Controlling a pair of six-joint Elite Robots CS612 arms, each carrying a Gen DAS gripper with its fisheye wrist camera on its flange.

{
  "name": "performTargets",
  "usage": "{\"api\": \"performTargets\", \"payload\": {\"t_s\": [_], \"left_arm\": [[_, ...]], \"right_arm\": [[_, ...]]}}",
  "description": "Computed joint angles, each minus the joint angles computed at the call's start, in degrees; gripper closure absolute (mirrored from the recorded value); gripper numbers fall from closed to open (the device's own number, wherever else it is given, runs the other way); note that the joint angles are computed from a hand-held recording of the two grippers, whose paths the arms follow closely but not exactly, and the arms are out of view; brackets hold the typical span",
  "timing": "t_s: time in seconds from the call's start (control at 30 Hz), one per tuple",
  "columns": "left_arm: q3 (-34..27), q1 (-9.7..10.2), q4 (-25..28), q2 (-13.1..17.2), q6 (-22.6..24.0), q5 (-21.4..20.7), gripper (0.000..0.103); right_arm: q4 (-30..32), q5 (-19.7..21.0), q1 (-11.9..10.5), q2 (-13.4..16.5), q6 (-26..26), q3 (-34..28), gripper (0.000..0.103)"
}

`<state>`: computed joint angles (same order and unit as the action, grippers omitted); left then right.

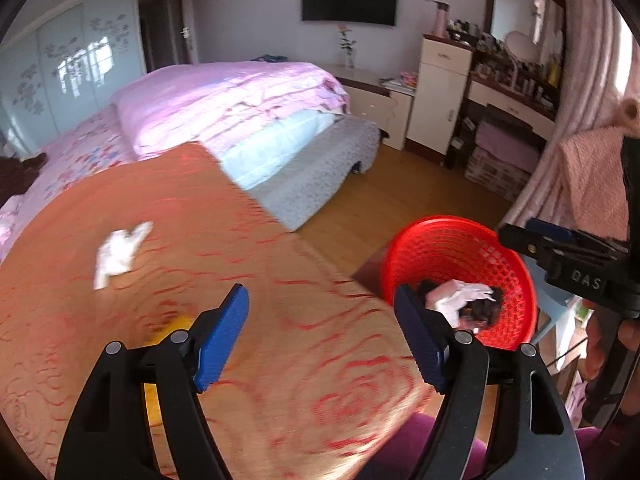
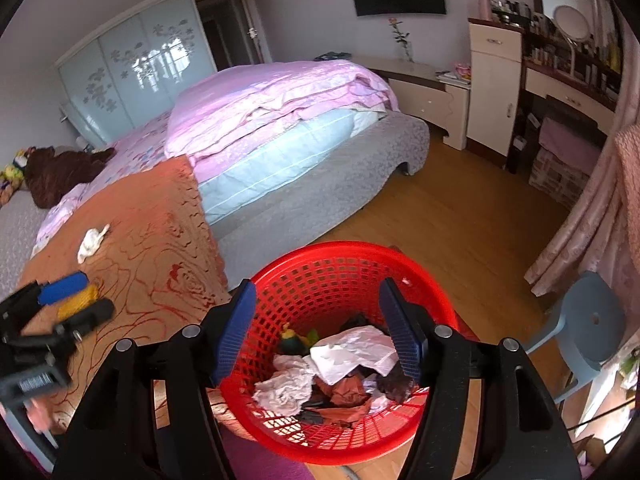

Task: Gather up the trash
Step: 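Move the left gripper to the yellow mesh sleeve and grasp it, then grasp the small white tissue with the right gripper while the left gripper holds the mesh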

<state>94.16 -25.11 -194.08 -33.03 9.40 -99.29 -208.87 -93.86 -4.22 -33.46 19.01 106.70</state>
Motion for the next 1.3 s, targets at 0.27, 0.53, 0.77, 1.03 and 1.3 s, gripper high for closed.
{"api": "performTargets", "payload": {"t_s": [0.27, 0.53, 0.77, 1.03, 1.3], "left_arm": [[-2.32, 4.46, 3.45, 0.22, -0.82, -1.42, 0.026], [-4.01, 6.43, 8.36, 1.73, 0.75, -5.87, 0.026], [-2.92, 5.93, 5.29, 2.51, 0.69, -3.32, 0.042], [-3.63, 6.51, 5.06, 2.71, -3.84, -2.32, 0.078], [-3.17, 7.01, 2.97, 2.72, -6.53, -1.25, 0.093]], "right_arm": [[0.97, 0.37, 0.71, -0.04, -0.94, -0.41, 0.041], [2.19, 0.66, 1.21, 0.07, -1.25, -0.80, 0.041], [2.98, 0.63, 1.48, 0.21, -1.41, -1.06, 0.041], [3.07, 0.80, 1.69, 0.47, -1.57, -1.28, 0.041], [3.41, 0.95, 1.80, 0.58, -1.87, -1.42, 0.041]]}}
